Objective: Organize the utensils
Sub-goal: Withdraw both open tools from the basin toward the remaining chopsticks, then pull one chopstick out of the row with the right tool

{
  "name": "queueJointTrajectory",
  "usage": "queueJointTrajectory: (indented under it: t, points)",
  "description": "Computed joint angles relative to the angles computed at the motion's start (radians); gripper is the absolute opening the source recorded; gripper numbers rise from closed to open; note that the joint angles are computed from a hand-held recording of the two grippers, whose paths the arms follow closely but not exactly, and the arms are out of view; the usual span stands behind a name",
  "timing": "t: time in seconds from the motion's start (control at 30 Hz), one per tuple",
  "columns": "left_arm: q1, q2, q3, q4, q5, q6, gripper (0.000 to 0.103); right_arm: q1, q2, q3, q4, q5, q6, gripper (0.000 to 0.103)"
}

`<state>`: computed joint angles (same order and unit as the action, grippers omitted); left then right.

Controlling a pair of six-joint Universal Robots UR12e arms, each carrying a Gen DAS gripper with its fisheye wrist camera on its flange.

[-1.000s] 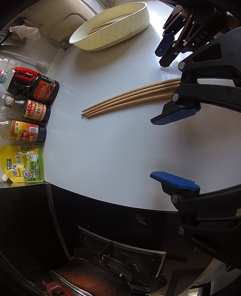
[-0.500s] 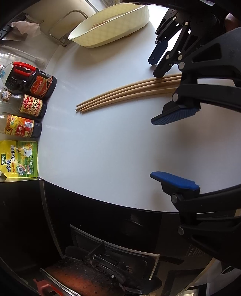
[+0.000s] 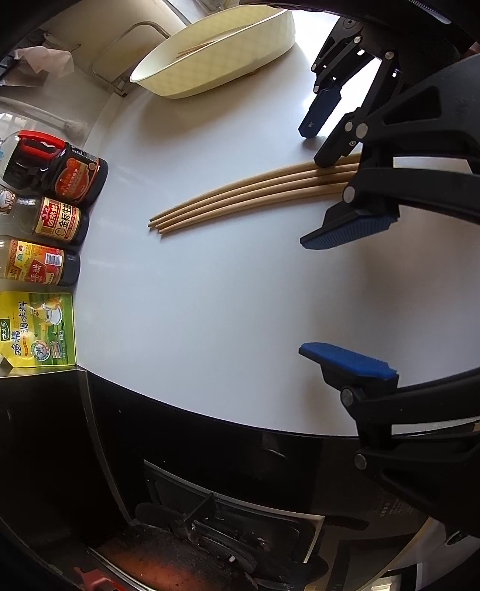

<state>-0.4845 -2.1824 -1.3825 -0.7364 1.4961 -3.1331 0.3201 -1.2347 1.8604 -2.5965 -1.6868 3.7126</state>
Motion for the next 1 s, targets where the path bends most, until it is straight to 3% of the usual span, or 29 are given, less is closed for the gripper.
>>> queueJointTrajectory:
  t: [0.17, 0.23, 0.27, 0.6, 1.0]
  points:
    - [-0.006, -0.005, 0.008, -0.002, 0.002, 0.002, 0.052, 0.01, 0.008, -0.011, 0.006, -0.026, -0.034, 0.028]
    - [-0.009, -0.004, 0.008, 0.001, 0.003, 0.006, 0.052, 0.011, 0.008, -0.01, 0.004, -0.032, -0.044, 0.01]
    - [-0.011, -0.004, 0.008, 0.001, 0.001, 0.009, 0.052, 0.01, 0.007, -0.009, 0.004, -0.032, -0.044, 0.006]
    - [-0.028, -0.016, 0.017, 0.001, -0.013, 0.026, 0.055, -0.002, -0.032, 0.044, -0.015, -0.025, 0.013, 0.006]
    - [-0.048, -0.045, 0.052, -0.029, -0.017, 0.034, 0.056, -0.011, -0.093, 0.103, 0.03, -0.05, 0.096, 0.006]
